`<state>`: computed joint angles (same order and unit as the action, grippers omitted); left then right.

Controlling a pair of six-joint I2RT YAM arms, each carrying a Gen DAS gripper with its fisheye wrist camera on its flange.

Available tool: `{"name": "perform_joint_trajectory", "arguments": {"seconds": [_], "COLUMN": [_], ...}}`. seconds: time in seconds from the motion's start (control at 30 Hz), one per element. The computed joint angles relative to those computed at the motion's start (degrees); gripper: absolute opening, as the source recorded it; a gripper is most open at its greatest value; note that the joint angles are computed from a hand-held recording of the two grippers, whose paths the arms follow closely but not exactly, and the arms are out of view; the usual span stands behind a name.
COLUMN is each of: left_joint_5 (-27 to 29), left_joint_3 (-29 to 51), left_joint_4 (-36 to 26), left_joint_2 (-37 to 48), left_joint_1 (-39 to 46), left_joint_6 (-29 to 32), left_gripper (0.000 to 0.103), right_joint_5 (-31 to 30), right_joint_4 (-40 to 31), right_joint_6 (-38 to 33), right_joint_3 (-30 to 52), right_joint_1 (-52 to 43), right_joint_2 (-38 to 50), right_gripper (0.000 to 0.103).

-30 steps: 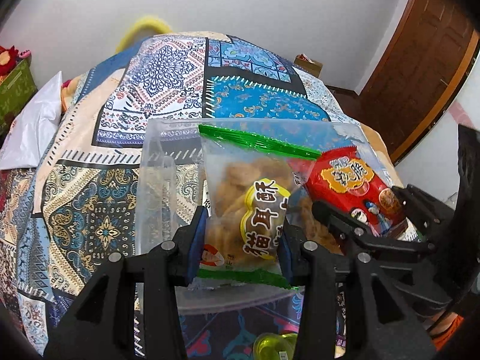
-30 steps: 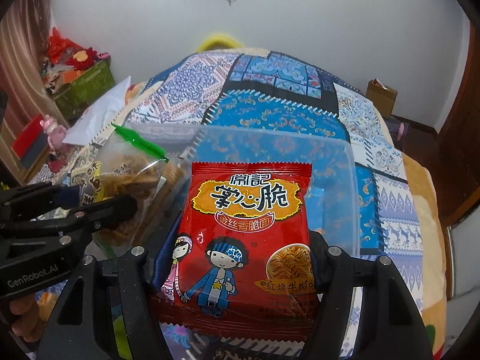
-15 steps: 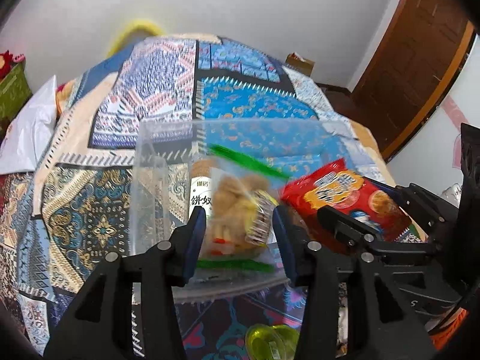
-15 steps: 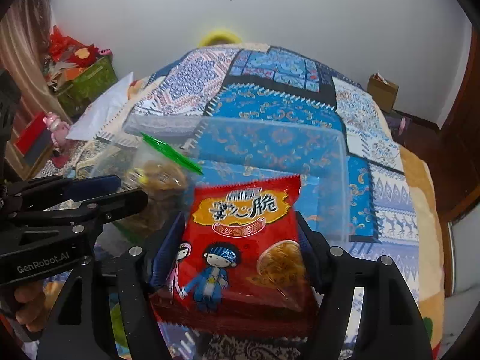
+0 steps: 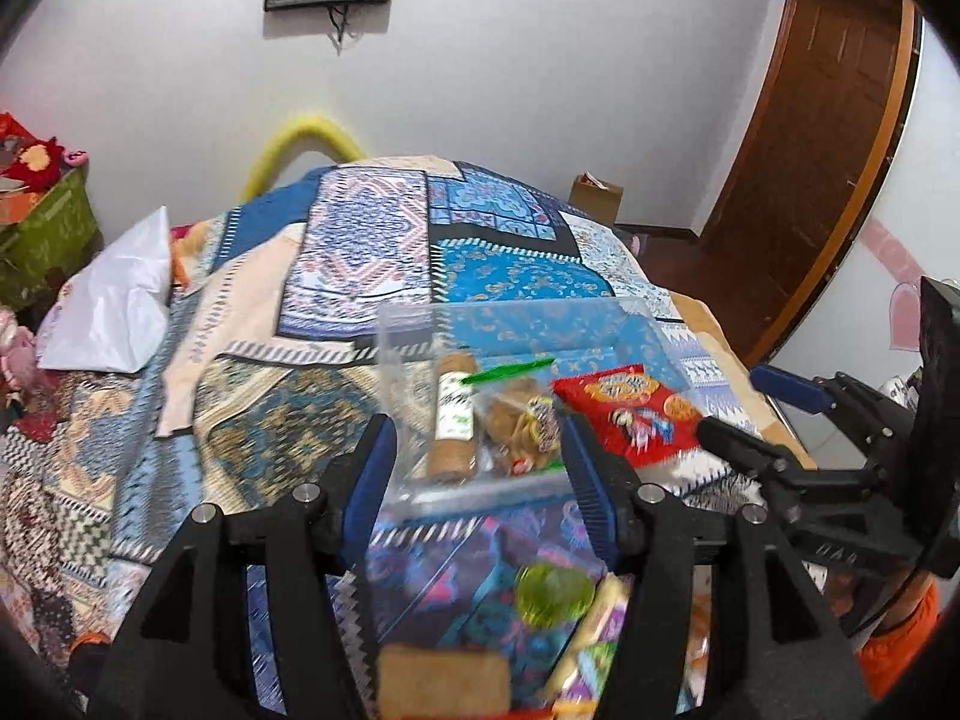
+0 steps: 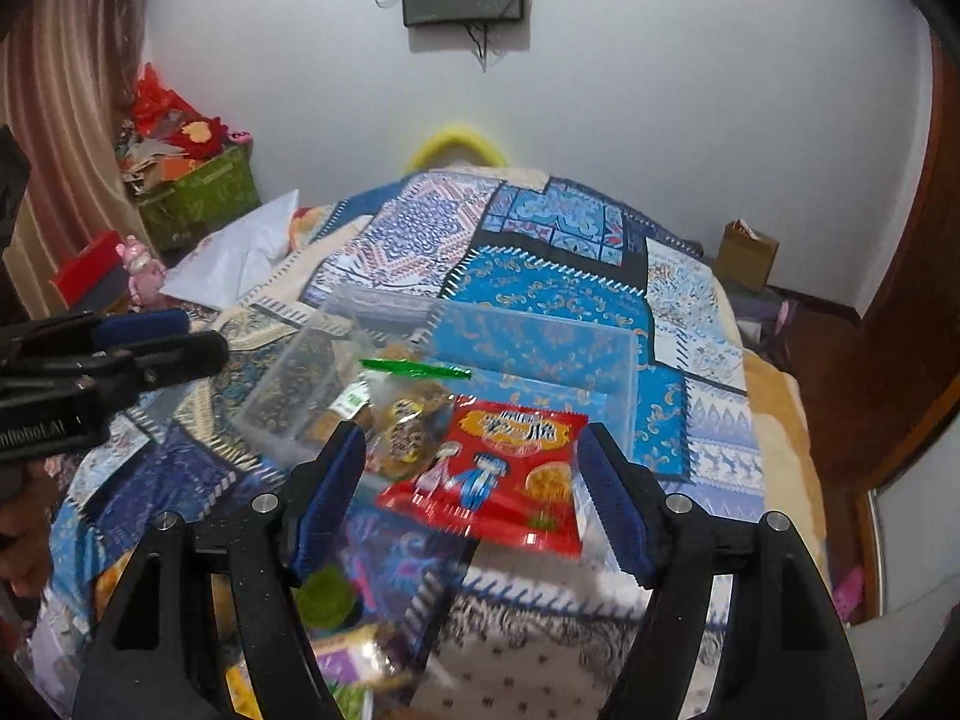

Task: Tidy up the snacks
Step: 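Grasp wrapped round cake with left tool while right tool grasps orange snack bag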

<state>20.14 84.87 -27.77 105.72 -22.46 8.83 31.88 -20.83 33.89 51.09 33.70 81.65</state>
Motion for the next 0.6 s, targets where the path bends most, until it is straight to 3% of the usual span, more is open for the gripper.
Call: {"name": "perform_joint_trajectory", "arguments": {"seconds": [0.3, 0.6], "left_joint_5": [0.92, 1.49], "left_joint_3": [-13.16, -22.89], "left_joint_4": [0.15, 2.10], "left_joint_2": [-9.73, -9.50], "left_joint_1": [7.82, 14.98], "left_joint_6": [5.51, 11.66], "left_gripper": [0.062, 0.062], "right_joint_5": [6.87, 5.75], "right_joint_4": [-5.32, -6.98], "right_joint_6": [9.13, 22.97], "right_joint_3": [-3.27, -9.96], "right_joint_1": [10.78, 17.20], "right_joint_2": [-3.76, -3.57], "right_gripper": [0.074, 0.075]}}
